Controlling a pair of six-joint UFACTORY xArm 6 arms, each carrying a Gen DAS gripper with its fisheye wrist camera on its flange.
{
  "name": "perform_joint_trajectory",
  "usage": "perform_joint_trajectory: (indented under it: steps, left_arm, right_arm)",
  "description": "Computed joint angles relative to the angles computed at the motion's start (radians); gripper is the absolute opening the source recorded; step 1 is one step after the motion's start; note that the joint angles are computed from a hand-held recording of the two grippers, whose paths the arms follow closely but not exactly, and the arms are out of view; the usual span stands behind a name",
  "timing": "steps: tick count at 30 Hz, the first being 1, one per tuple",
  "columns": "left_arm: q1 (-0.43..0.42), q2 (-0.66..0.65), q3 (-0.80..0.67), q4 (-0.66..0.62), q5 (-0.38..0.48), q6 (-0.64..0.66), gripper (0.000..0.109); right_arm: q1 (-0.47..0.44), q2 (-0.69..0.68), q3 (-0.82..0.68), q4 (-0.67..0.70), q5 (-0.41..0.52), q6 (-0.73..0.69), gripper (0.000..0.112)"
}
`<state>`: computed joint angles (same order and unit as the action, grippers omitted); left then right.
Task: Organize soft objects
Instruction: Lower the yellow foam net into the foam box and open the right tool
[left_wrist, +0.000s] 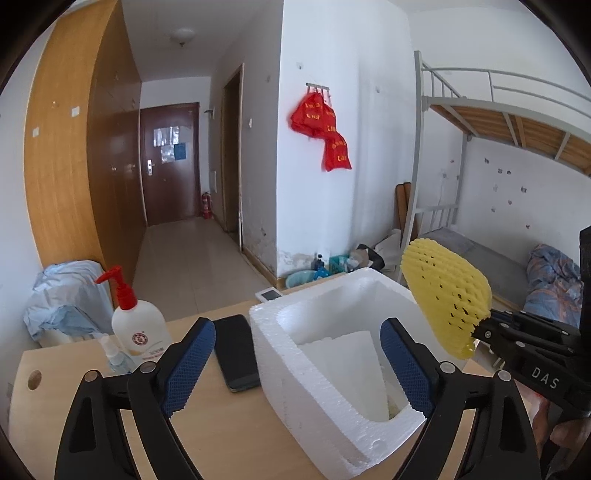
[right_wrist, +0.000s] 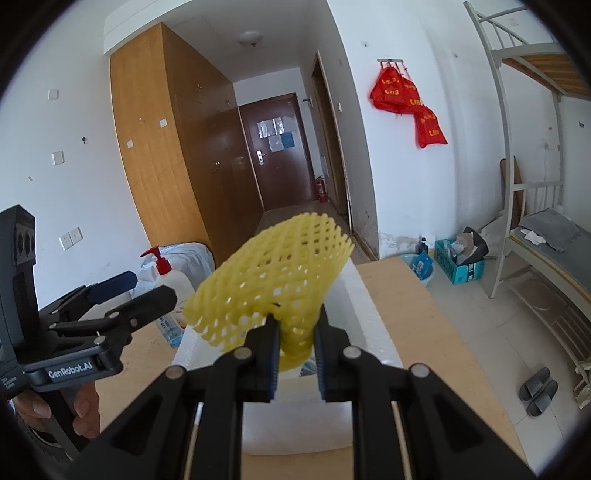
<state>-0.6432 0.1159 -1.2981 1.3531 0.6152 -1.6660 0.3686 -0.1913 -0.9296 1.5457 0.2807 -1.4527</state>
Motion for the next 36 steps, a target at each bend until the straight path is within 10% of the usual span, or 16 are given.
perform_joint_trajectory:
  steps: [21,26,36]
  left_arm:
    - [0.038,-0.077,0.075,-0.005,0.024,-0.06,0.091]
    - [0.039,-0.079,0.076,0.0,0.022,-0.062,0.091]
    - [0.046,-0.101,0.093,0.024,0.02,-0.093,0.091]
  right_arm:
    - [0.013,0.146,-0.113,-0.169,0.02,0.143,0.02]
    - [0.024,0.149,-0.113,-0.192,0.002,0.184,0.066]
    - [0.038,0.128,-0.095,-0.112,-0.035,0.111,0.08]
